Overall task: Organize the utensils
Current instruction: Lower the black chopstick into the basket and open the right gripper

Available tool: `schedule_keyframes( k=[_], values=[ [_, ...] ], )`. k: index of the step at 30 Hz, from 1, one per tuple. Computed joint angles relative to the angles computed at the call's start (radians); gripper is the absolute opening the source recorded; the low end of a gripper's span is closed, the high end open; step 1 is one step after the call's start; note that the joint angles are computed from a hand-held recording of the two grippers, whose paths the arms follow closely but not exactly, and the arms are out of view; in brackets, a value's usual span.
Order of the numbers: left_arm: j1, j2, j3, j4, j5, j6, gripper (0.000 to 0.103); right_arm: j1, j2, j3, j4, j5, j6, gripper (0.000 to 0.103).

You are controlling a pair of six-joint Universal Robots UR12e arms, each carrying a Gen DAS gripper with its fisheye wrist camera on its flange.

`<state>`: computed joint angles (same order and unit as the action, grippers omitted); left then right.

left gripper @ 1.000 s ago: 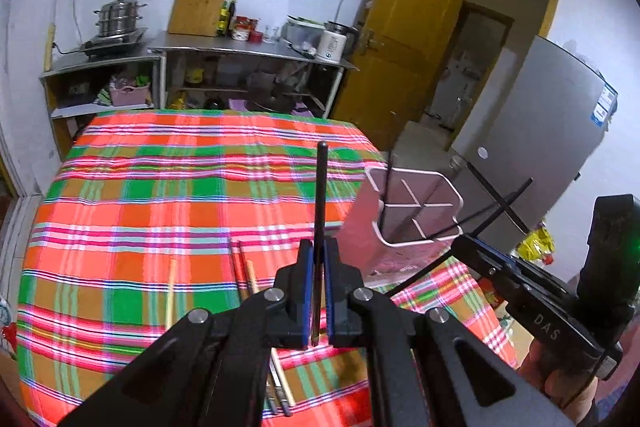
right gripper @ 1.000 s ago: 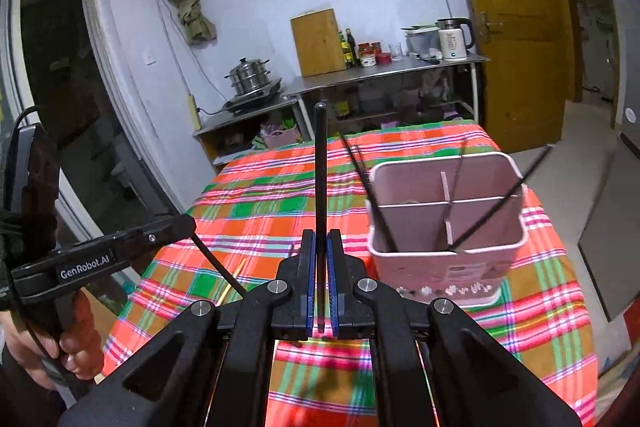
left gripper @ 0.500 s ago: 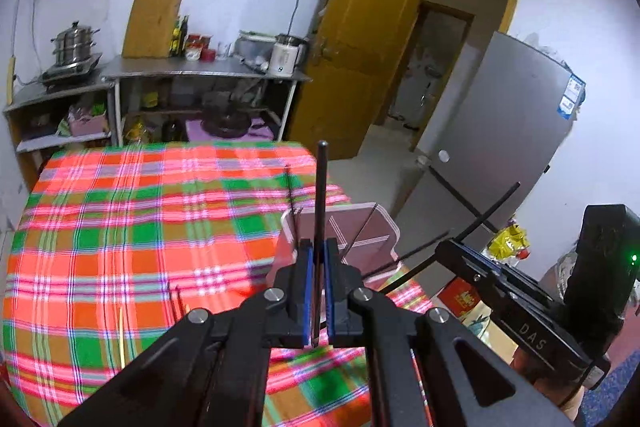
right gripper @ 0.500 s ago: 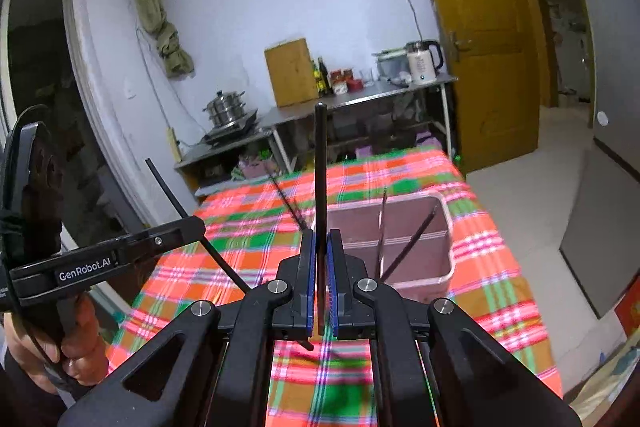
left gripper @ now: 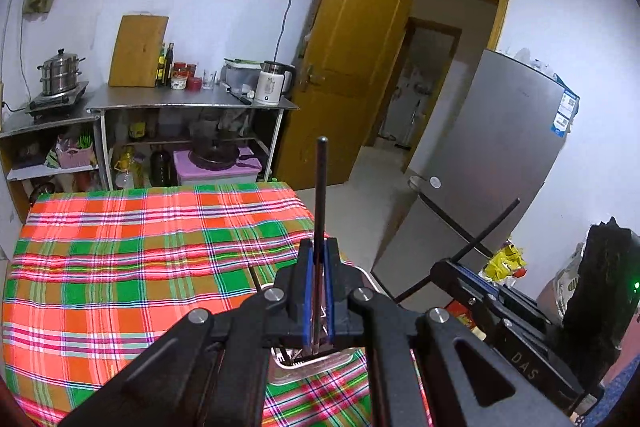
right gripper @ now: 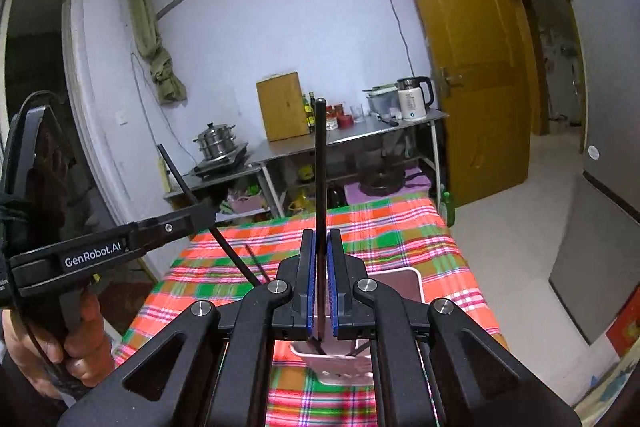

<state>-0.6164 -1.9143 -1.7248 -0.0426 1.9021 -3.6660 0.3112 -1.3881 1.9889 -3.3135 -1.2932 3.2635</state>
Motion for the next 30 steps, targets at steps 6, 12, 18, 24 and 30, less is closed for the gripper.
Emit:
schedule_keyframes(
  k=[6, 12, 18, 24, 30],
  values=[
    [0.01, -0.022, -0.008, -0.019, -0.016, -0.02, 0.006, 0.004, 0.031, -0.007, 0.042, -0.019, -0.007, 0.005],
    [0.017, -0.04, -0.016, -0.037, -0.045, -0.033, 0.006, 0.008, 0.06, -0.014, 0.079, -0.023, -0.027, 0.005],
    [0.022, -0.055, -0.018, -0.048, -0.077, -0.045, 0.006, 0.014, 0.081, -0.027, 0.12, -0.034, -0.038, 0.005],
    [0.023, -0.062, -0.024, -0.045, -0.096, -0.05, 0.006, 0.012, 0.091, -0.031, 0.159, -0.032, -0.046, 0.005],
    [0.02, -0.052, -0.039, -0.014, -0.092, -0.049, 0.022, 0.009, 0.084, -0.028, 0.163, -0.037, -0.046, 0.006]
  ],
)
